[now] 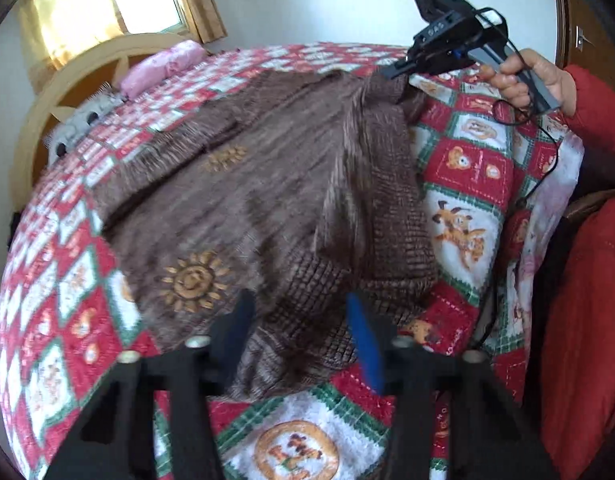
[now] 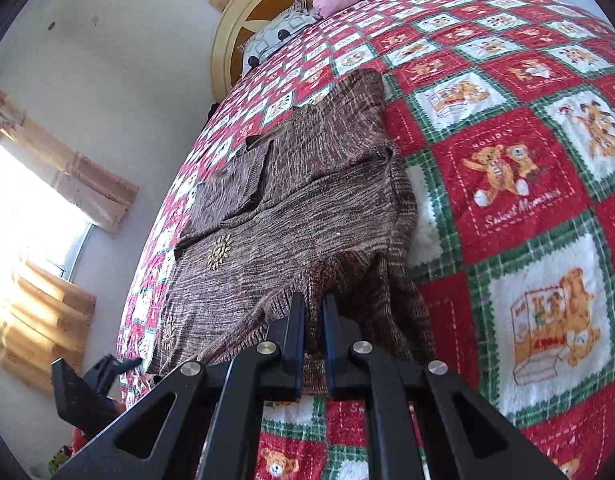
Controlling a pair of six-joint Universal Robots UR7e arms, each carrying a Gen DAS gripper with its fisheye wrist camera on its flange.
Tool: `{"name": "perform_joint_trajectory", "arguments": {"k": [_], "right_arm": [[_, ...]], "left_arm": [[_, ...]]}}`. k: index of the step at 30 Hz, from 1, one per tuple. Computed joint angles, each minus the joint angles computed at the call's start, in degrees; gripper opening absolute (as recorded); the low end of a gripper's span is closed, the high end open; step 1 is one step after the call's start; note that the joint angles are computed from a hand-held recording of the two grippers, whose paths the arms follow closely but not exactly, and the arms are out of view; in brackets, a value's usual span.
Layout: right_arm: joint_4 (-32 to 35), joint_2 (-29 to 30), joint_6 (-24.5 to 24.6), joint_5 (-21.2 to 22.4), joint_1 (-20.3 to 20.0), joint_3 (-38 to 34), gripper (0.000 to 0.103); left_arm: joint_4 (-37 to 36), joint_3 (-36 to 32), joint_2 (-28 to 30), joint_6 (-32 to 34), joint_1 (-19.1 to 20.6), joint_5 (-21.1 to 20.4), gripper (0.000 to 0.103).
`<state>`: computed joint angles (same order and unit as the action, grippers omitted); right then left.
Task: Fold small clothes
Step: 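Lift the hem with both grippers and fold it toward the collar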
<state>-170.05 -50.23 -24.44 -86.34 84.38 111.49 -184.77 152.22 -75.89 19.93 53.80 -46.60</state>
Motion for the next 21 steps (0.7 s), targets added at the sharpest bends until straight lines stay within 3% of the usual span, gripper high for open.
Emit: {"name": "perform_joint_trajectory", "arguments": {"k": [2,4,8,14,18,21], "right_arm": [[-0.3,-0.3,-0.2,0.1,-0.1,0.5,0.008],[-0.7,-0.3,-0.6,-0.6,0.1,0.6,0.008],[-0.9,-0.2,-0.6,-0.7,-0.2,0.7,0.008],[1.5,-1.2,0.8,2.0,-0.3,0.1,0.008],[5.7,-0.7,4.0,3.8,0.5,-4.0,0.008],[7.9,1.9,6.5,2.6,1.0,-8.6,0.008]], "left_arm": [[0.3,-0.5,0.9,-0.5,1.0,-0.5,0.024],[-1.8,0.2,1.4,-0.7,1.0,-1.5,0.018],[-10.4,3.1,2.8,-1.0,-0.6,-1.1,0.015],[-10.6,1.2,-3.8,-5.6,0.8,-7.7,0.012],[-13.3,-4.1,-3.2,-6.9,4.9,-11.1,0.012],[-14.8,-9.4,-0.4,-8.5,9.6,-12.2,0.012]]}}
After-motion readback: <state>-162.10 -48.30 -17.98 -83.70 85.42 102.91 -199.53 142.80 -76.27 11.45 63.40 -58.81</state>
